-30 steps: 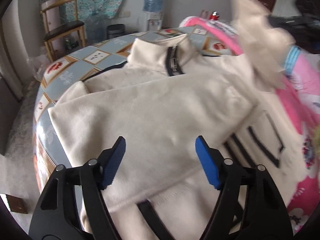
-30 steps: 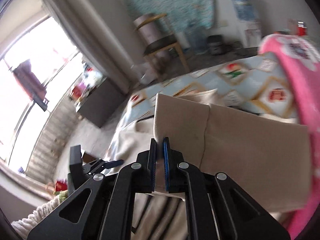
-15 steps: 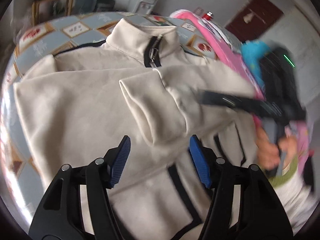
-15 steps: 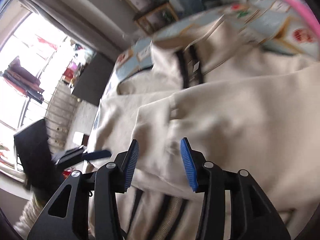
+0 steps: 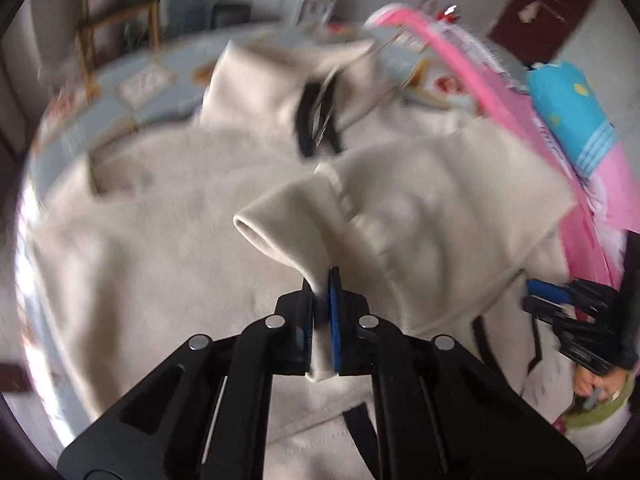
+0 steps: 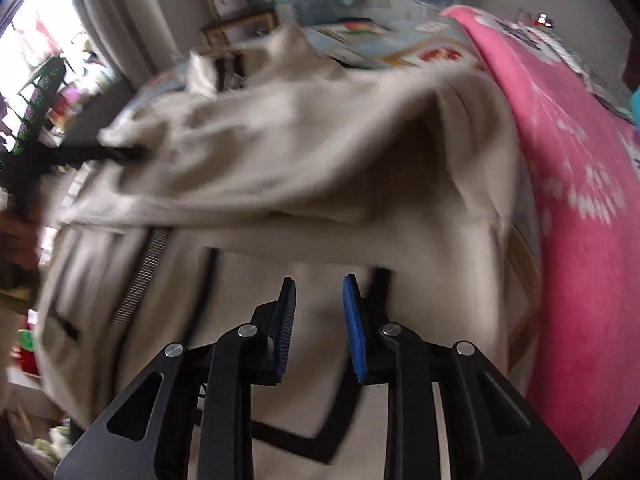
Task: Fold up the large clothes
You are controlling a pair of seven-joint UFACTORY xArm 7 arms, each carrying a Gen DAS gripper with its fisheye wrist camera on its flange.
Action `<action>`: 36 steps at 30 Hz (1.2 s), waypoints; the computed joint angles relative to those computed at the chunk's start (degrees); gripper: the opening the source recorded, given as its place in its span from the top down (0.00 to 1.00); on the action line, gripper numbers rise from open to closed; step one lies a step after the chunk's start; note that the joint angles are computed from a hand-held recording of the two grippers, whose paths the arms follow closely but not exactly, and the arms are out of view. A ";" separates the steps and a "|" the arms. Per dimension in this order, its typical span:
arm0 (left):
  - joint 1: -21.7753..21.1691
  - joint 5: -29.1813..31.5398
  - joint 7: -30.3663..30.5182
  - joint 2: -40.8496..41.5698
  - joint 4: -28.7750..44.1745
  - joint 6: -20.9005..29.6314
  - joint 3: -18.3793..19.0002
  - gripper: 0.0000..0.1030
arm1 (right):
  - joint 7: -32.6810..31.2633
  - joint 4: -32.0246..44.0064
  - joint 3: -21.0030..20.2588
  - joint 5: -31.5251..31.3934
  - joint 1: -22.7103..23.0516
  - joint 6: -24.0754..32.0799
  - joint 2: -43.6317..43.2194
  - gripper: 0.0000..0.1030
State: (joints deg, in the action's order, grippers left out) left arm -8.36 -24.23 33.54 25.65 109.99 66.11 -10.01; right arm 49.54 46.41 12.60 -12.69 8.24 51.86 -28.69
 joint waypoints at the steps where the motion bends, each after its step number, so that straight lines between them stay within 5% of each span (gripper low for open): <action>1: 1.05 -1.56 1.06 -1.14 0.35 -0.06 -0.38 0.94 | -0.11 -0.57 -0.17 0.19 0.15 -0.29 -0.51 0.77; 5: 3.40 -4.19 2.12 -3.72 2.34 -1.65 0.45 0.94 | -0.43 -0.89 -0.11 -0.20 -0.07 0.58 -1.03 0.77; 15: 9.15 -0.73 -8.85 7.04 15.61 9.64 2.79 0.94 | -2.20 -1.27 -0.91 0.44 -0.45 -0.46 -0.61 0.77; 21: 13.04 -6.08 -8.55 5.81 12.67 10.57 0.98 0.94 | -3.05 -0.22 -0.84 1.02 -0.22 0.79 -0.01 0.77; 24: 11.61 -3.16 -8.16 4.10 8.89 8.36 2.45 0.94 | -3.85 0.56 -1.15 1.93 0.35 1.88 0.22 0.75; 29: 10.52 0.54 -7.38 3.68 4.80 5.82 3.43 0.94 | -9.59 -0.66 -7.53 12.49 2.36 -2.27 -4.57 0.61; 36: 10.96 0.07 -4.75 3.32 2.88 3.94 3.04 0.94 | -10.93 6.45 -11.10 13.06 -5.93 -3.83 0.18 0.54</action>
State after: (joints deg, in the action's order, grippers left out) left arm 2.60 -24.16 28.80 28.96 112.87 70.05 -6.98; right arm 38.60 52.86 1.50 0.36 2.31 48.03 -28.51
